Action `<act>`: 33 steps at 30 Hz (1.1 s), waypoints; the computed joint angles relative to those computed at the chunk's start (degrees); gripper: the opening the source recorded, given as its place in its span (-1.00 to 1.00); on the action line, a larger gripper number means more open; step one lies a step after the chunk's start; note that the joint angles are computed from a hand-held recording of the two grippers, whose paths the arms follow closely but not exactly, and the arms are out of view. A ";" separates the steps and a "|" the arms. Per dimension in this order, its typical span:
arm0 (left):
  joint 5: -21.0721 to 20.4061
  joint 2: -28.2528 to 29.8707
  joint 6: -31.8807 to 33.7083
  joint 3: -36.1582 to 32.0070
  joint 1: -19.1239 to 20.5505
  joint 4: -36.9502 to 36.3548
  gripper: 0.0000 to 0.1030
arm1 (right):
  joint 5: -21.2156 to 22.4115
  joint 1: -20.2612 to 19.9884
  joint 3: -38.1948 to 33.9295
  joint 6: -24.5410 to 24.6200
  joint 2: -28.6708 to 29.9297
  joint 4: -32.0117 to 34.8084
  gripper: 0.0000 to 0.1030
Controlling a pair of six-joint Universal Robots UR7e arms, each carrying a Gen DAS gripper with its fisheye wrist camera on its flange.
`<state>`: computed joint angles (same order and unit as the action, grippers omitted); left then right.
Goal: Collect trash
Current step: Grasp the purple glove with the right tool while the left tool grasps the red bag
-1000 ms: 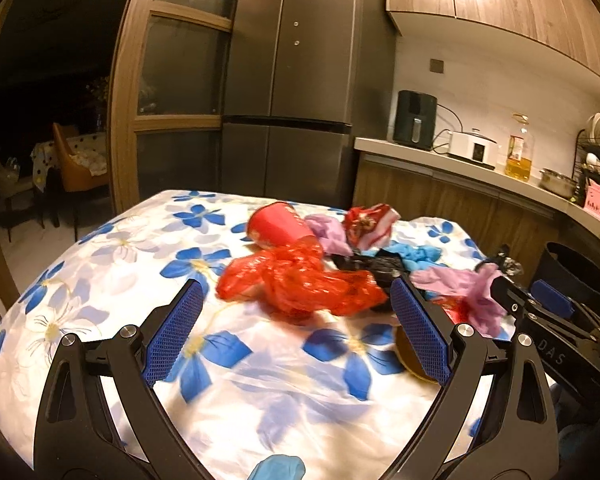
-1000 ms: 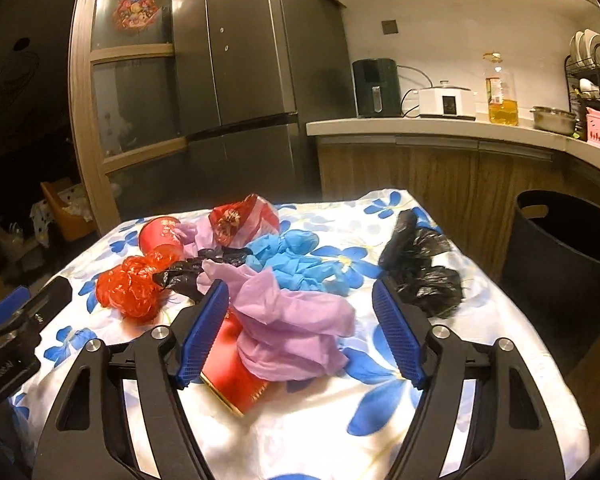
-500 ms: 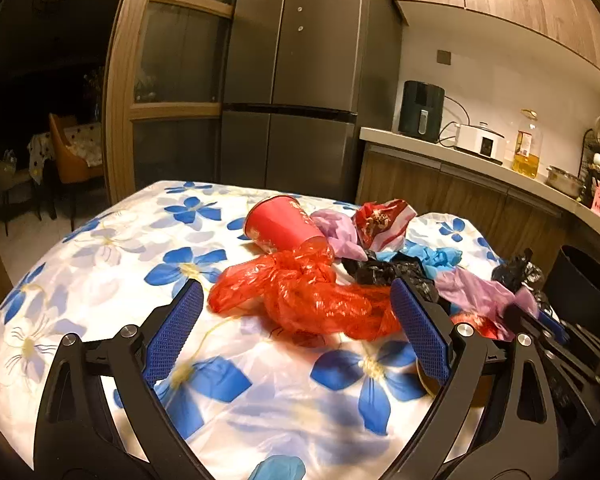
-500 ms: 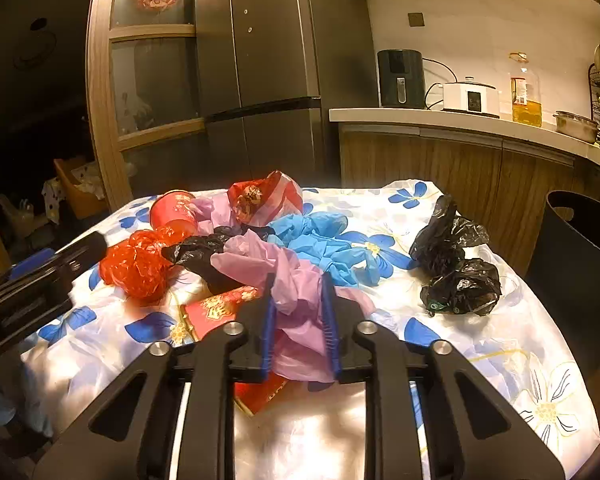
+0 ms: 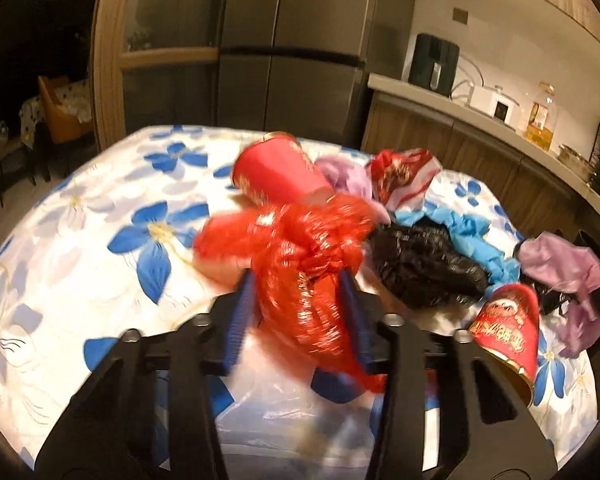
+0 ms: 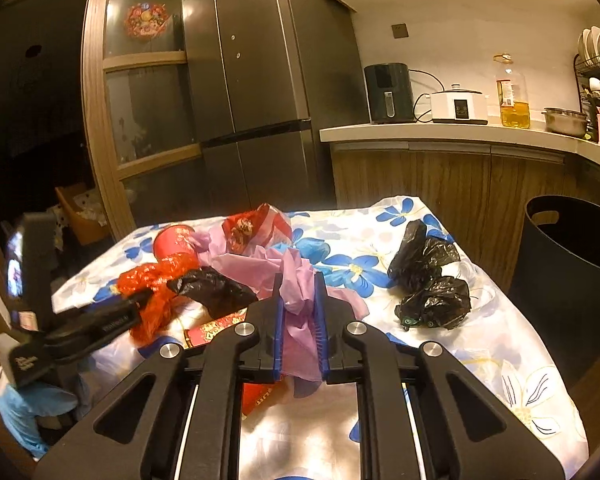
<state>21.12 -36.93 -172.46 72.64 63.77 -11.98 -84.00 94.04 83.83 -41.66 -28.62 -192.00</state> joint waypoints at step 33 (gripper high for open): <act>4.72 -0.29 17.15 4.30 -10.33 -15.50 -0.81 | 4.03 -2.87 7.37 1.40 -9.00 -6.84 -0.80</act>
